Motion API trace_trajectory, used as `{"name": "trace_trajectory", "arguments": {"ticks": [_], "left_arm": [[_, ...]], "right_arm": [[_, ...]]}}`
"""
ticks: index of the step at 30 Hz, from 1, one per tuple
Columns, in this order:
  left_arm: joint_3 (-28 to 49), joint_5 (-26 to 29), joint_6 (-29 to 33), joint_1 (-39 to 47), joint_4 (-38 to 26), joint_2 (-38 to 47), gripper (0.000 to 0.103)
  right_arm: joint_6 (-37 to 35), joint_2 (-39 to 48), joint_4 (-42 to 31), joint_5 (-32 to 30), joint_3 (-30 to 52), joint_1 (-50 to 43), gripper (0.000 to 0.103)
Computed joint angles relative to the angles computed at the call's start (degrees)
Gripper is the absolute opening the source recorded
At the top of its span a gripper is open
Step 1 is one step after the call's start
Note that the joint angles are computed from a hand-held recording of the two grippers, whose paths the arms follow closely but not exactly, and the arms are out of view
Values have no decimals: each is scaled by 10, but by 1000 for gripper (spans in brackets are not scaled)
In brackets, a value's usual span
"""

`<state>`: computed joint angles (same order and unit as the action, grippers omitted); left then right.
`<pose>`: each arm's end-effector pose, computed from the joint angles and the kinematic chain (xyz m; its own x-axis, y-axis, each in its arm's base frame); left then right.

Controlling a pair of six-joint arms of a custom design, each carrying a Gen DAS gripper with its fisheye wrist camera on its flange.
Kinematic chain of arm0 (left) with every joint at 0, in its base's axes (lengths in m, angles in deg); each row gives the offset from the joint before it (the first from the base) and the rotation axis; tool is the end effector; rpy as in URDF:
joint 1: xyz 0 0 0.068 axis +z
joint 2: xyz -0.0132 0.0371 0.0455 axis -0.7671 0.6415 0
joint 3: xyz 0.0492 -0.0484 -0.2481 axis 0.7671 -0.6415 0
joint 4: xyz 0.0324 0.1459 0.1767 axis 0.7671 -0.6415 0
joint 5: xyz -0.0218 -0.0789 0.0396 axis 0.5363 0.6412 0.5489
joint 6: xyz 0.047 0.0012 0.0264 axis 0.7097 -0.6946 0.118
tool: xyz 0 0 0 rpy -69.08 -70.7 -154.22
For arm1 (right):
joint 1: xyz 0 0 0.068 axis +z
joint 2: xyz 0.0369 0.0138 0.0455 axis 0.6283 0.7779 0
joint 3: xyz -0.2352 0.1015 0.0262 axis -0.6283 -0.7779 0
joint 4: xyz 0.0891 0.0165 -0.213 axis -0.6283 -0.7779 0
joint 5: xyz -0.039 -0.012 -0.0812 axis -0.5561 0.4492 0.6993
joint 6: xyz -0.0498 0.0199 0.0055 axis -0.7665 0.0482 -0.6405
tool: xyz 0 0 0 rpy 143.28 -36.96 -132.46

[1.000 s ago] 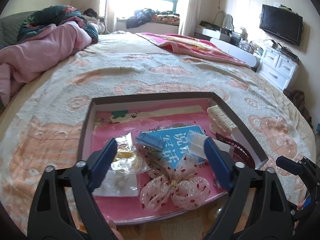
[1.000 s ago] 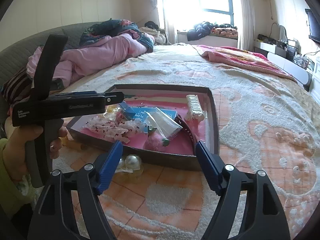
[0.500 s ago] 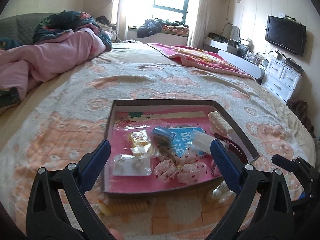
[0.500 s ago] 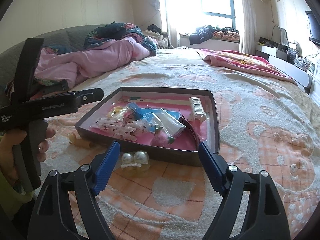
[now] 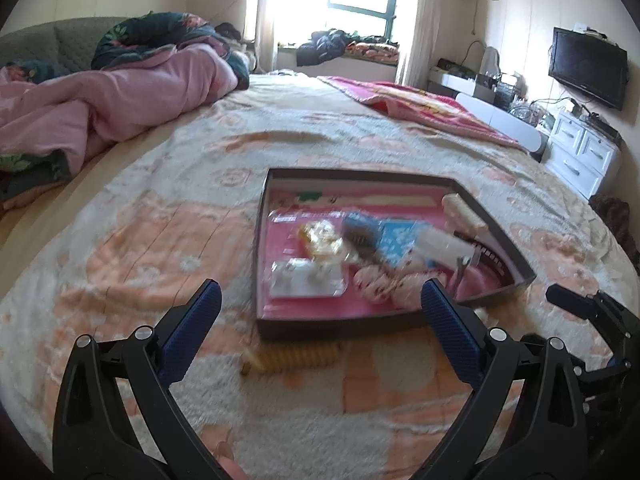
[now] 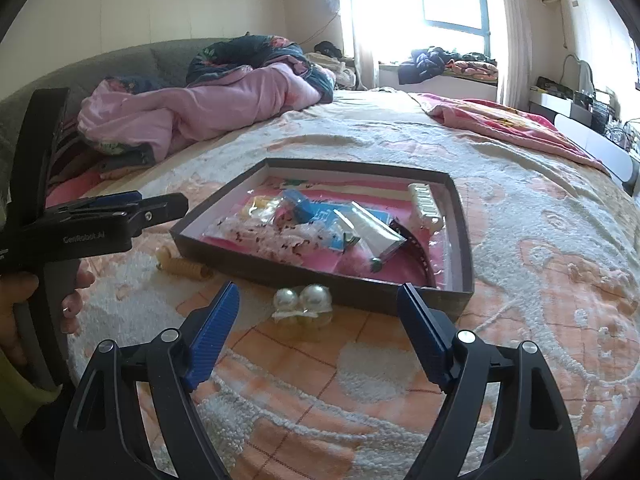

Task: Organize jewelry
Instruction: 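Lift both open tools out of the tray toward the last items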

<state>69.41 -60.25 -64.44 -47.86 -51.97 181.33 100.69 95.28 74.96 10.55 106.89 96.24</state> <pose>0.2274 -0.0043 0.1027 -0.5974 0.1400 -0.7896 0.3539 0.9296 -0.1029 0.1466 0.1890 0.0841 -0.5950 -0.0200 -0.8034 -0.1143 0.9916 0.0600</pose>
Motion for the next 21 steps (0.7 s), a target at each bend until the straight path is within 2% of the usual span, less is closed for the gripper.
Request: {"name": "trace_trajectory", "arguments": {"ticks": [9, 14, 21], "left_arm": [[5, -12, 24, 24, 12, 62, 91], [30, -27, 31, 21, 13, 125, 91], [48, -46, 36, 4, 15, 176, 91]], "right_arm": [[-9, 65, 12, -26, 31, -9, 78], [-24, 102, 23, -47, 51, -24, 78], [-32, 134, 5, -100, 86, -60, 75]]}}
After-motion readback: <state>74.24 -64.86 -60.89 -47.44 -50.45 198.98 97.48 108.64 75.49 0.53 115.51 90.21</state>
